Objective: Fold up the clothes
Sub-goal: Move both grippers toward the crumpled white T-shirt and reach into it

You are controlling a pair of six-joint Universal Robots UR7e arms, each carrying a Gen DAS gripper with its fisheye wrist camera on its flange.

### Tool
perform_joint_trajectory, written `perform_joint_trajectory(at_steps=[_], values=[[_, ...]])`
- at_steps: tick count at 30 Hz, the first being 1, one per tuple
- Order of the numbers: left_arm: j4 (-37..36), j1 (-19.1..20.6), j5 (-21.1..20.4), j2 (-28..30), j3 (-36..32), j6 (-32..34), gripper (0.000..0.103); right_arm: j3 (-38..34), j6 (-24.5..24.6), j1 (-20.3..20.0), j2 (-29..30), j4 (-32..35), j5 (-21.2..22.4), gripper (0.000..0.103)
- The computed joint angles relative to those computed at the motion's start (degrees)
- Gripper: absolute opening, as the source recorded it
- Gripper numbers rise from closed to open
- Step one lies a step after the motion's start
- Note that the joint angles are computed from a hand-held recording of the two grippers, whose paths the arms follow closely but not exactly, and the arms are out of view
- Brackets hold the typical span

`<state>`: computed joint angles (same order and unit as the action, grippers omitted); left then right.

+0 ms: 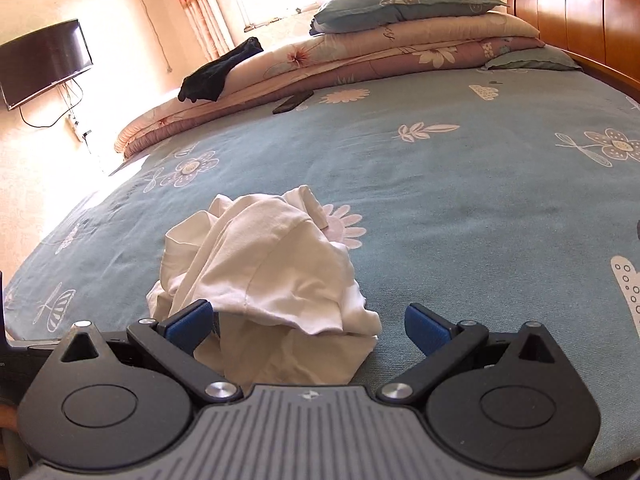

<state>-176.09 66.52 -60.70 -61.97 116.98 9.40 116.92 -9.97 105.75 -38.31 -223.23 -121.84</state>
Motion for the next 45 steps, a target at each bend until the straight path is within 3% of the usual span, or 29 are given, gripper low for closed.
perform_joint_trajectory(at_steps=[2, 5, 6, 9, 12, 17, 20, 26, 29, 34, 39, 45], values=[[-5.1, 1.0, -3.6, -0.3, 1.1, 0.9, 0.103, 0.9, -0.6, -0.6, 0.3, -5.1, 3.2, 0.103], [-6.2, 1.0, -5.4, -0.9, 1.4, 1.4, 0.103, 4.0, 0.6, -3.4, 0.7, -18.5, 16.2, 0.103], [-5.7, 0.9, -5.6, -1.0, 1.2, 1.1, 0.103, 4.5, 1.0, -3.7, 0.3, -19.4, 17.8, 0.103], [-3.3, 0.5, -5.6, -1.4, 0.5, 0.3, 0.103, 3.9, -1.4, -2.3, -1.2, -14.0, 12.6, 0.103], [-0.9, 1.0, -7.8, -2.0, 0.2, -0.3, 0.103, 4.2, -4.9, -1.8, -0.5, -15.7, 12.8, 0.103], [-17.4, -1.2, -1.9, 0.0, 4.0, 7.0, 0.102, 4.1, -11.8, -0.2, 0.0, -19.7, 12.7, 0.103], [-21.8, -1.1, -4.3, -0.4, 4.9, 9.0, 0.102, 4.1, -16.7, 0.6, 0.1, -21.6, 12.7, 0.103], [-14.3, -0.8, -5.5, -2.8, 2.9, 6.7, 0.103, 3.2, -28.5, 2.4, -0.5, -20.5, 12.1, 0.103], [-11.1, 0.7, -8.7, -3.4, 1.9, 5.5, 0.103, 1.9, -36.7, 3.8, 0.0, -18.5, 9.7, 0.103], [-18.8, 0.3, -4.1, -1.8, 2.8, 8.2, 0.102, 1.3, -47.3, 4.9, 0.8, -17.0, 10.2, 0.103], [-20.2, 0.6, -4.1, -2.0, 3.0, 11.7, 0.102, 1.2, -50.8, 5.6, 0.6, -13.8, 11.3, 0.102], [-24.5, 1.7, -6.2, -2.2, 3.1, 15.1, 0.102, -1.9, -58.9, 6.9, 1.6, -4.7, 4.5, 0.083]])
